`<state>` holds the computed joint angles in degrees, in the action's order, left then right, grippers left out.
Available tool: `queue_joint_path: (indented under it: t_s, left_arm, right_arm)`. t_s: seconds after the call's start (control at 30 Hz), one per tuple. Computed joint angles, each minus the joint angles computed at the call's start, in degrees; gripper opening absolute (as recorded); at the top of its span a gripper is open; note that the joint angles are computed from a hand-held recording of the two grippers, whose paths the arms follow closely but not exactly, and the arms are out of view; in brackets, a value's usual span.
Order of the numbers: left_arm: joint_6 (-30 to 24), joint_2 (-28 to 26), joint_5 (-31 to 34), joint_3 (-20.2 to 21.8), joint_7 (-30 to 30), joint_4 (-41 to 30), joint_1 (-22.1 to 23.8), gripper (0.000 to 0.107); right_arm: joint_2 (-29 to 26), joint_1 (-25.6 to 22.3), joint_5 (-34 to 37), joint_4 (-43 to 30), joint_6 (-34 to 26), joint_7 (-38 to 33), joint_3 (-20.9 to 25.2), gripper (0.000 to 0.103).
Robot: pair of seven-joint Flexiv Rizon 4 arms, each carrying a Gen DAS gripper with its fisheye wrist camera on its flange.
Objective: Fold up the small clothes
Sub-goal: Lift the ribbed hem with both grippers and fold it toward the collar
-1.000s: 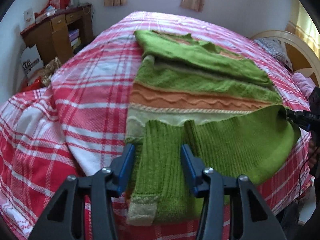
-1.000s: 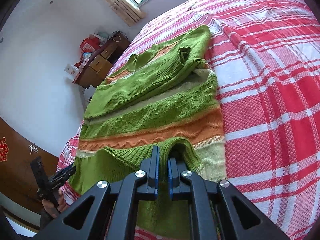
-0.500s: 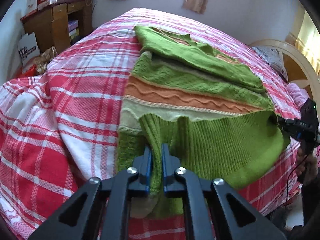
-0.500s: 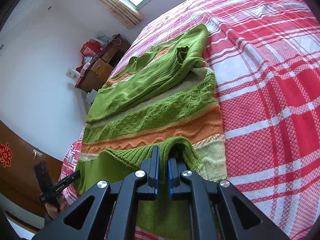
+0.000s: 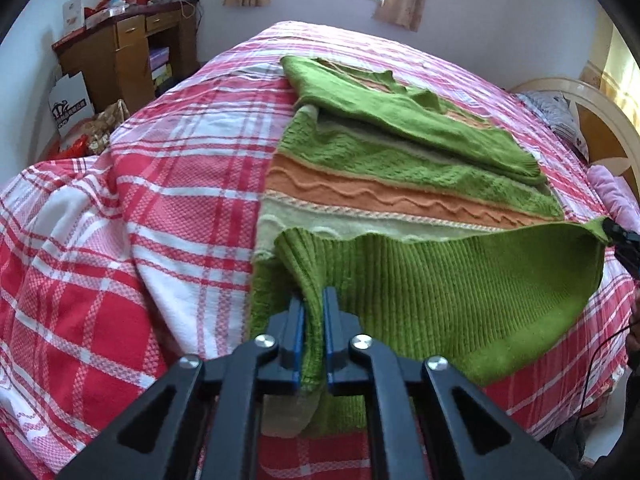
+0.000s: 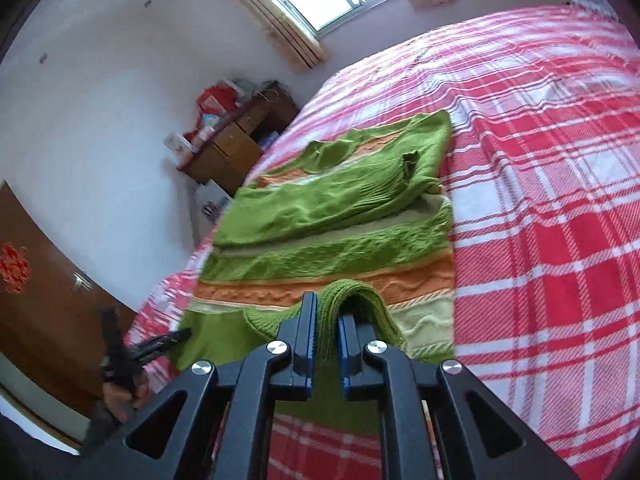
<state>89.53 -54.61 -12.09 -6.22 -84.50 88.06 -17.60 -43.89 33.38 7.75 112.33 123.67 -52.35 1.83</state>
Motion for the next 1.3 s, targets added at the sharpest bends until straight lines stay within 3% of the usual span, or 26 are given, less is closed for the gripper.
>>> queue_joint_path:
  t_s: [0.1, 0.13, 0.2, 0.23, 0.27, 0.3, 0.37, 0.47, 0.57, 0.67, 0.77, 0.87, 0.93, 1.0, 1.03, 1.07, 1.1, 1.13, 1.2, 1.3]
  left_arm:
    - [-0.2, -0.2, -0.2, 1.2, -1.0, -0.5, -1.0, 0.008]
    - [-0.3, -0.2, -0.2, 1.9, -1.4, -0.7, -1.5, 0.008]
    - [-0.4, -0.3, -0.2, 2.7, -2.1, -1.0, -2.1, 0.008]
    - [-0.3, -0.3, -0.2, 2.6, -2.3, -0.9, -2.0, 0.008]
    - [-0.3, -0.3, -0.1, 2.5, -2.4, -0.9, -1.9, 0.008]
    - [-0.3, -0.3, 0.0, 2.4, -2.5, -0.9, -1.9, 0.008]
    - [-0.4, -0.3, 0.4, 2.4, -2.2, -1.0, -1.8, 0.008]
    - [-0.1, -0.3, 0.6, 1.6, -2.0, -0.7, -1.2, 0.009]
    - [-0.2, -0.3, 0.8, 2.6, -2.2, -1.0, -2.0, 0.011]
    - [-0.3, -0.3, 1.0, 2.1, -1.9, -1.0, -1.7, 0.015]
    - [-1.4, -0.1, 1.1, 2.5, -1.7, -1.4, -2.0, 0.016]
    - [-0.9, 0.0, 1.2, -1.3, 0.2, -0.8, 0.6, 0.017]
    - [-0.5, -0.3, 1.1, -4.6, 2.2, -0.5, 2.8, 0.031]
    - [0.7, -0.8, 1.1, -7.0, 3.8, -0.2, 4.1, 0.047]
    - [1.2, -0.9, 0.9, -7.7, 4.3, -0.1, 4.5, 0.047]
    - [1.6, -1.1, 0.6, -6.8, 4.1, -0.3, 3.7, 0.047]
    - [1.3, -1.1, 0.2, -5.3, 3.6, -0.7, 2.6, 0.043]
    - [1.2, -1.2, 0.0, -4.8, 3.4, -0.9, 2.2, 0.038]
    - [2.0, -1.2, -0.4, -6.7, 3.7, -0.1, 3.7, 0.015]
    - [4.5, -1.2, -0.4, -13.1, 5.1, 2.6, 8.5, 0.011]
  right_arm:
    - [-2.9, -9.0, -6.8, -0.1, 7.3, 5.0, 8.0, 0.010]
    - [-4.6, -12.0, -10.4, -0.2, 10.3, 9.5, 9.8, 0.011]
    - [-6.2, -13.9, -10.2, -0.9, 12.8, 12.6, 11.4, 0.029]
    - [-6.8, -14.1, -9.4, -0.9, 14.6, 14.4, 11.3, 0.056]
    - [-7.5, -14.2, -8.2, -0.9, 17.0, 16.1, 11.2, 0.070]
    - [-8.0, -14.0, -6.6, -0.8, 19.3, 17.3, 10.8, 0.070]
    - [-6.9, -11.5, -2.2, 0.7, 20.5, 17.0, 7.9, 0.070]
    - [-2.0, -2.6, 5.3, 3.3, 13.1, 7.6, -0.2, 0.070]
    - [0.3, 0.5, 2.3, 3.0, 4.8, 0.4, -3.0, 0.070]
    - [-0.2, 7.9, 4.0, -0.5, -5.3, -6.5, -10.2, 0.070]
    - [-2.3, 12.5, 3.7, -3.8, -12.1, -8.4, -15.5, 0.070]
    - [-4.5, 13.5, 0.6, -6.5, -15.8, -8.5, -17.3, 0.070]
    - [-6.0, 14.6, -2.0, -8.3, -19.8, -7.6, -19.1, 0.070]
    - [-7.9, 20.7, -2.5, -7.8, -21.7, -5.8, -26.3, 0.064]
    - [-8.2, 22.4, -3.1, -7.3, -22.5, -5.6, -28.3, 0.048]
    - [-7.9, 22.4, -3.8, -6.7, -22.0, -5.1, -28.4, 0.024]
    - [-7.0, 20.9, -4.7, -6.2, -21.1, -4.5, -26.7, 0.015]
    - [-6.4, 19.8, -5.0, -5.8, -20.5, -4.3, -25.2, 0.015]
    - [-6.3, 21.1, -4.7, -4.7, -20.1, -3.6, -26.4, 0.014]
    - [-5.6, 23.1, -2.8, -2.4, -18.0, -2.0, -27.4, 0.014]
